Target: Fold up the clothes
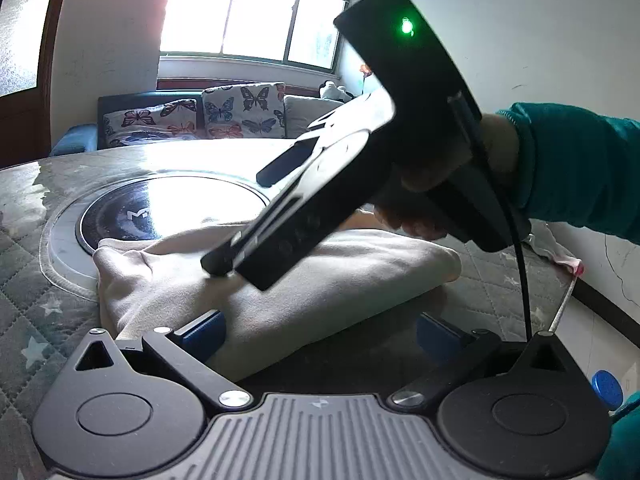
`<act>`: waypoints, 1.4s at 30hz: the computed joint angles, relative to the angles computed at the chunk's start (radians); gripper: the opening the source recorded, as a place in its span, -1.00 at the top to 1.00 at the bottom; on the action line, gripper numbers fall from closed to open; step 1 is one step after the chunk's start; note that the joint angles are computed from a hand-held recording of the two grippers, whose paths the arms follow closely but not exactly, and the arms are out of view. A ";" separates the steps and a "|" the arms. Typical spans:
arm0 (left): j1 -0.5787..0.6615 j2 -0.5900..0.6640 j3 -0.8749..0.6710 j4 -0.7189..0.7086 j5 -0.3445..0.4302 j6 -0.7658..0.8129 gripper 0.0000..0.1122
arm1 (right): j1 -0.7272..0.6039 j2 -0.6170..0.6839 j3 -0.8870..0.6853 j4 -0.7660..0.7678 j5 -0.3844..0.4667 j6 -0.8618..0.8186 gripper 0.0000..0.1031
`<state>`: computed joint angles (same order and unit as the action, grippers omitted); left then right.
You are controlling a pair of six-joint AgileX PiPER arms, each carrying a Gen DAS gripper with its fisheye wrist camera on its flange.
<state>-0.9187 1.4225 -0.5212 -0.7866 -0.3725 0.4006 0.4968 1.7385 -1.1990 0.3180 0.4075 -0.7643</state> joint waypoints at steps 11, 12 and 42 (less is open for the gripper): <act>0.004 0.013 -0.010 0.010 0.005 -0.014 -0.84 | 0.036 0.116 -0.099 -0.025 -0.050 0.089 -1.00; 0.006 0.014 -0.011 0.015 0.007 -0.019 -0.84 | 0.032 0.117 -0.104 -0.035 -0.059 0.110 -1.00; 0.016 -0.023 -0.063 -0.254 0.089 0.285 -0.84 | -0.034 -0.034 0.115 -0.156 -0.183 0.176 -1.00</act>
<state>-0.9030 1.3996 -0.5838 -1.0405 -0.2839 0.6858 0.4624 1.7042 -1.0835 0.1621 0.2242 -0.5880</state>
